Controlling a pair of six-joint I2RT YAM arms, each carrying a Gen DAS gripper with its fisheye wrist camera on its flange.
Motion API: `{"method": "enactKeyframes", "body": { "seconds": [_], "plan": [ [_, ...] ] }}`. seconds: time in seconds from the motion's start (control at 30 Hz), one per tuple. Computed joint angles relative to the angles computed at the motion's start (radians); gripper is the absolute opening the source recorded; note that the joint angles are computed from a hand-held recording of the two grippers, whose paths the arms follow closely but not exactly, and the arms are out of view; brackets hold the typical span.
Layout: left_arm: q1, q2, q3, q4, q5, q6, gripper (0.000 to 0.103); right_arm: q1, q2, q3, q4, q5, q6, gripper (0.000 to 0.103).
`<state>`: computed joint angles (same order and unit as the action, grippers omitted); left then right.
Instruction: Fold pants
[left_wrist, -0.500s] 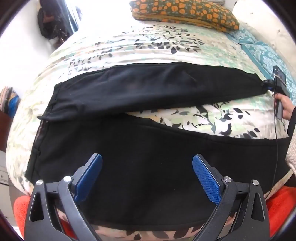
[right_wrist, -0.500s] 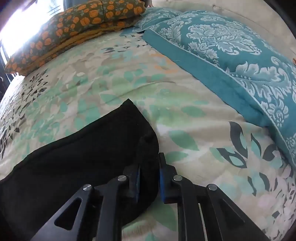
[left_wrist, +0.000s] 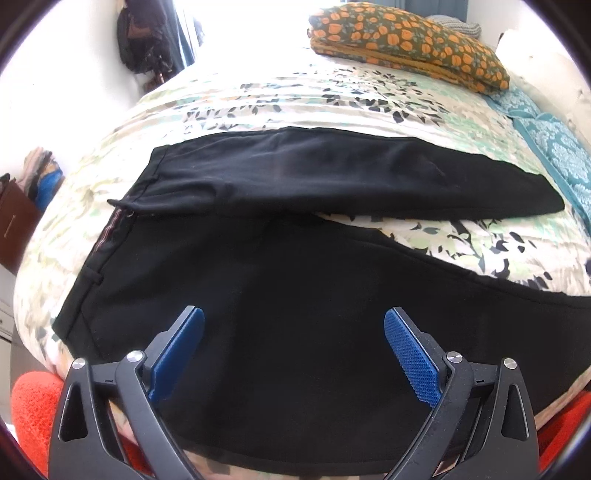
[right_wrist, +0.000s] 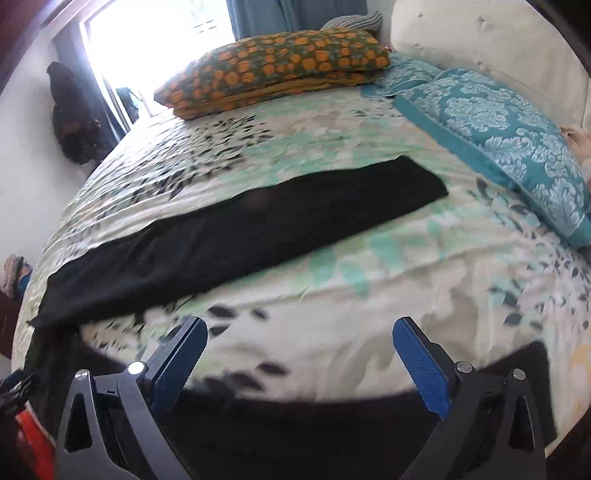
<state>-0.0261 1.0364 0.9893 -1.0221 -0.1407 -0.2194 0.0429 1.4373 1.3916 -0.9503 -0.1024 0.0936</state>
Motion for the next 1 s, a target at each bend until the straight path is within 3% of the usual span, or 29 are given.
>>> {"method": "enactKeyframes", "body": {
  "seconds": [0.07,0.13,0.23,0.33,0.4,0.57,0.77,1.0],
  "plan": [
    [-0.032,-0.030,-0.076,0.069,-0.068,0.034,0.099,0.182,-0.166,-0.178,-0.008,0.039,0.126,0.100],
    [-0.058,-0.035,-0.133,0.089,-0.122,0.070,0.099,0.395,-0.260,-0.304,0.002,0.144,0.277,0.100],
    [-0.071,-0.084,-0.213,0.095,-0.128,0.106,0.099,0.610,-0.266,-0.384,0.016,0.242,0.409,0.100],
    [-0.087,-0.171,-0.247,0.042,-0.074,0.099,0.099,0.721,-0.255,-0.393,-0.005,0.315,0.456,0.100],
    [-0.118,-0.216,-0.243,0.000,-0.031,0.084,0.099,0.762,-0.264,-0.384,-0.016,0.334,0.458,0.100],
    [-0.296,-0.232,-0.269,0.017,-0.112,0.014,0.099,0.872,-0.209,-0.384,0.002,0.443,0.450,0.100],
    [-0.250,-0.256,-0.296,0.015,-0.069,0.016,0.099,0.811,-0.235,-0.463,0.050,0.377,0.470,0.103],
    [-0.275,-0.267,-0.309,0.009,-0.092,-0.012,0.101,0.818,-0.261,-0.515,0.096,0.391,0.464,0.103]
  ]
}}
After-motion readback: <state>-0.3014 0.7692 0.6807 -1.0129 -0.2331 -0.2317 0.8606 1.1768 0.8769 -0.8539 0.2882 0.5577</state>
